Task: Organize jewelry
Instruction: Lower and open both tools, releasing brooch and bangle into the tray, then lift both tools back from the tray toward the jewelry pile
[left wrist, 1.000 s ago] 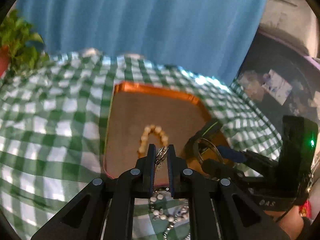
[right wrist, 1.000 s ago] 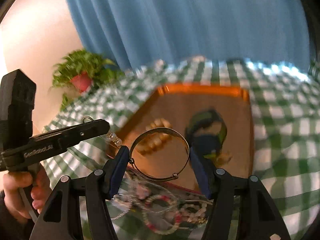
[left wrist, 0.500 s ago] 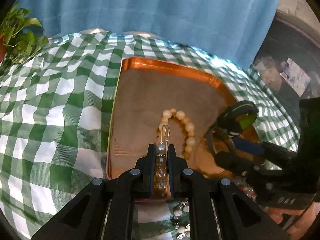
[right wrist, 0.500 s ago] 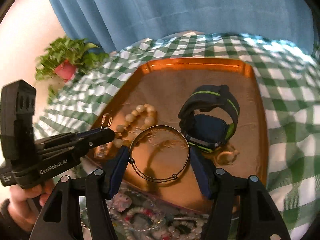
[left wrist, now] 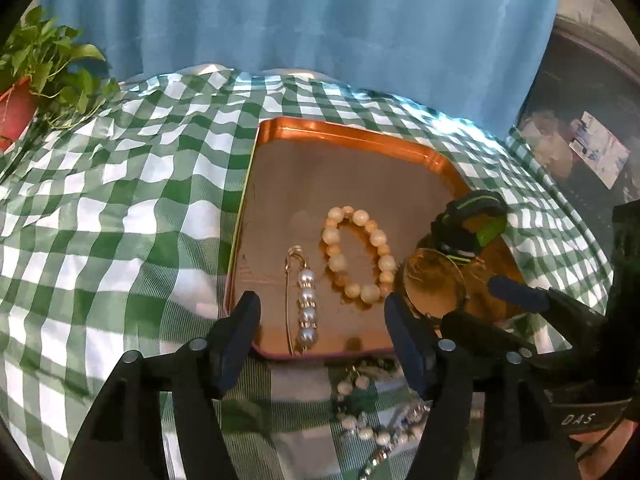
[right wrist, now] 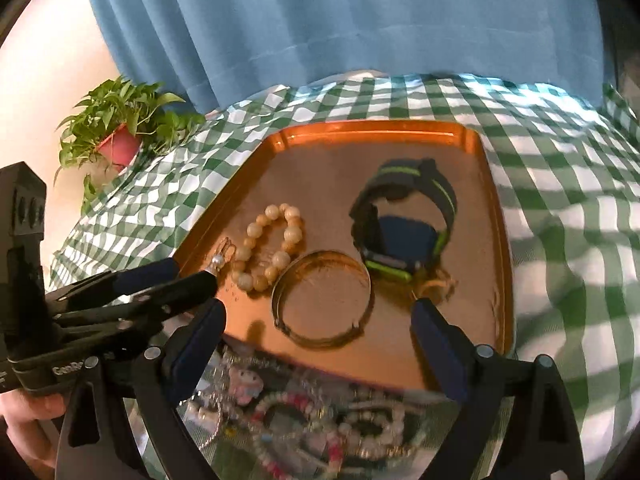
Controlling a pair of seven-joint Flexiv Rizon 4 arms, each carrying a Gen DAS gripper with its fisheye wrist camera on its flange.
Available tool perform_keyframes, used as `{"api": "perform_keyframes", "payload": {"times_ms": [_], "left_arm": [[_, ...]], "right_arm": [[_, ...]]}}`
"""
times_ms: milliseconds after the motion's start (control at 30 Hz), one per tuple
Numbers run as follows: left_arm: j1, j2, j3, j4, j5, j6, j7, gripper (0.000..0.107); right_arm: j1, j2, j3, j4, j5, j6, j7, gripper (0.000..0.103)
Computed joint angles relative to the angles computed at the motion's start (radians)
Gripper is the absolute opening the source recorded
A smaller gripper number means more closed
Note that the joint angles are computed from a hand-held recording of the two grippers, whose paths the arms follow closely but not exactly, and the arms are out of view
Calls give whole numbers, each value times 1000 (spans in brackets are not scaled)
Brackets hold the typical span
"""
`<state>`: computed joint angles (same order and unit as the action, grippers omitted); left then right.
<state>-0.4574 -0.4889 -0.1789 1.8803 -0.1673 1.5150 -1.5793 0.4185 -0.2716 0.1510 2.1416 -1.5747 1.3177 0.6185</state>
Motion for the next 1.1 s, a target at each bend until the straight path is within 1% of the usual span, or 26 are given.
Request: {"api": "perform_keyframes", "payload": {"times_ms": [33, 100, 200, 233, 300, 367, 433, 467, 500, 533, 600, 667, 700, 733, 767, 833, 867, 900, 967, 1033, 1100], "left_arm": [[-3, 12, 1, 16, 4, 13, -2, 66], [-6, 30, 4, 40, 10, 29, -6, 66], [-4, 77, -5, 96, 15, 54, -8, 68], [-22, 92, 15, 109, 23, 60, -21, 70], [-63, 118, 60, 123, 46, 61, -51, 71], [-141, 154, 152, 136, 99, 58, -111, 71], [-221, 185, 248, 139, 179, 48, -192, 72], [-245, 203, 277, 145, 214, 44, -227, 74], [-254, 224, 285, 159, 235, 44, -253, 78], [-245, 250, 272, 182, 244, 50, -265, 80], [-240, 301, 257, 217, 273, 48, -297, 81], [-220, 350, 224, 248, 280, 43, -311, 82], [-218, 386, 214, 265, 292, 36, -323, 83], [-220, 417, 211, 273, 320, 23, -348, 85], [-223, 446, 213, 271, 374, 3, -391, 86], [-216, 500, 203, 243, 524, -66, -522, 93], [-207, 523, 187, 235, 563, -94, -561, 94], [-202, 554, 171, 240, 567, -116, -570, 96], [-192, 594, 149, 260, 532, -126, -565, 99], [-180, 627, 140, 297, 488, -89, -571, 102], [-141, 661, 109, 322, 498, -85, -627, 103]], "right_arm": [[8, 10, 9, 10, 29, -21, -17, 92], [22, 29, 16, 23, 38, -45, -11, 94], [40, 66, 33, 46, 35, -76, 21, 101], [49, 77, 42, 53, 49, -95, 20, 103], [65, 101, 58, 69, 83, -126, 10, 103], [88, 130, 80, 84, 143, -172, -15, 103], [125, 156, 119, 88, 296, -258, -79, 103], [144, 170, 137, 85, 379, -300, -116, 103], [158, 183, 148, 85, 436, -325, -143, 103], [173, 204, 164, 86, 499, -351, -175, 103], [198, 253, 190, 102, 553, -401, -187, 103], [221, 298, 217, 114, 555, -473, -151, 103], [240, 329, 245, 116, 561, -548, -127, 103], [252, 345, 262, 114, 571, -593, -119, 103], [271, 367, 290, 107, 596, -665, -107, 103], [296, 400, 326, 92, 632, -761, -79, 103], [304, 416, 337, 88, 640, -785, -65, 103], [310, 434, 347, 86, 645, -802, -55, 103], [320, 451, 366, 71, 649, -843, -53, 103], [337, 452, 392, 36, 647, -926, -84, 103], [368, 423, 424, -14, 606, -1065, -183, 103]]}}
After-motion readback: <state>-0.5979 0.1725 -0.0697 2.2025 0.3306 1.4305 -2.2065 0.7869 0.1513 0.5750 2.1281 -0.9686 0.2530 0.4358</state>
